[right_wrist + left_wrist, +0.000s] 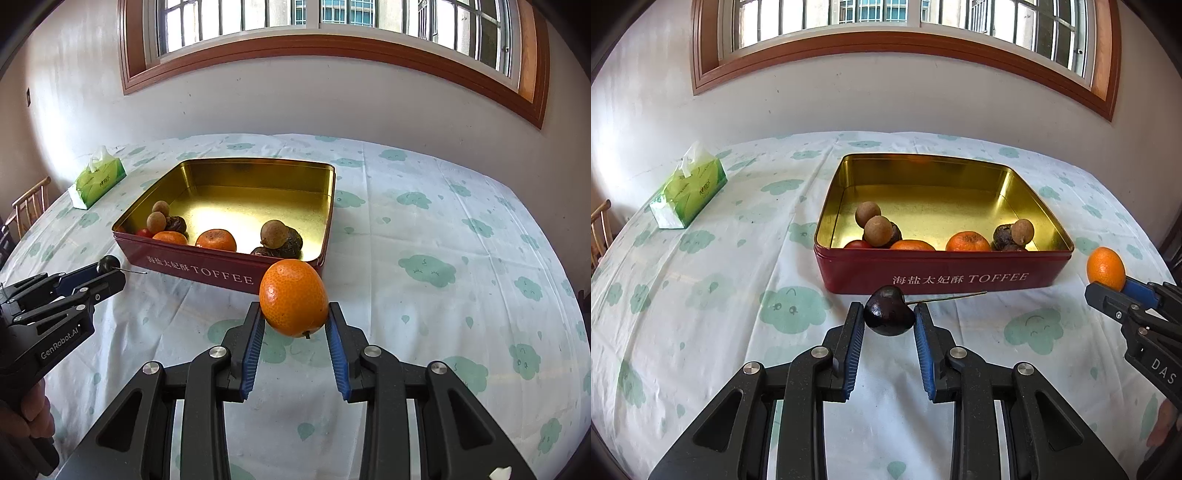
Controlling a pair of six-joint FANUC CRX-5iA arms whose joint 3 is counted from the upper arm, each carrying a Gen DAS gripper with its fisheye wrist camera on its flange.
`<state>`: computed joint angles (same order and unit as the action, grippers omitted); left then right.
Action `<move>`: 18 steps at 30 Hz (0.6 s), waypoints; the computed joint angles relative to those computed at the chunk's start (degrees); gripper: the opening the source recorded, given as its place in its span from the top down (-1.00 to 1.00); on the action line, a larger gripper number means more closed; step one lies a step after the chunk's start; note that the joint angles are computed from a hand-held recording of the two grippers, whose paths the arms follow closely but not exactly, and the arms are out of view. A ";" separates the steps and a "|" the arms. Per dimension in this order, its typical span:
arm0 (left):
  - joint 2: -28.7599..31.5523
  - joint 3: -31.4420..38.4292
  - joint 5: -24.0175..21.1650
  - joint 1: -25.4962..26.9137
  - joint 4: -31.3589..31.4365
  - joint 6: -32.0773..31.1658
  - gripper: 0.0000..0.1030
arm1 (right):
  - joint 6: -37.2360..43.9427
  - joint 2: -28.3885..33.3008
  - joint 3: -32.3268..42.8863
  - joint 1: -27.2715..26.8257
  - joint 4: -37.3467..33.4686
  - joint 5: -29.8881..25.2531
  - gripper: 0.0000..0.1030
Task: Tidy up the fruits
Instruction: 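Lift the orange and dark fruit and carry them over the tin, then lower both fruits into the tin and open both grippers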
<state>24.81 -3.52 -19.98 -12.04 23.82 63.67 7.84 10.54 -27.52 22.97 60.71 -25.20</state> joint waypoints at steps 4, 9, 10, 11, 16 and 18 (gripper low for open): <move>-0.07 0.25 0.10 0.44 1.77 -1.28 0.45 | 0.88 0.43 1.06 0.03 -0.20 0.25 0.40; 0.45 2.08 -0.13 0.73 2.07 -1.65 0.45 | 3.60 1.86 3.59 -0.25 -2.03 0.17 0.40; 0.66 2.58 -0.15 0.78 2.00 -1.60 0.45 | 4.46 2.22 4.22 -0.30 -2.95 0.20 0.40; 0.87 3.08 -0.16 0.82 1.87 -1.37 0.45 | 5.31 2.67 4.92 -0.34 -3.81 0.13 0.40; 2.85 7.09 -2.13 0.90 0.15 0.34 0.45 | 10.68 5.30 8.86 -0.40 -8.89 -0.87 0.40; 3.68 8.61 -2.77 0.82 -0.72 1.07 0.45 | 12.29 6.26 10.21 -0.35 -9.99 -1.44 0.40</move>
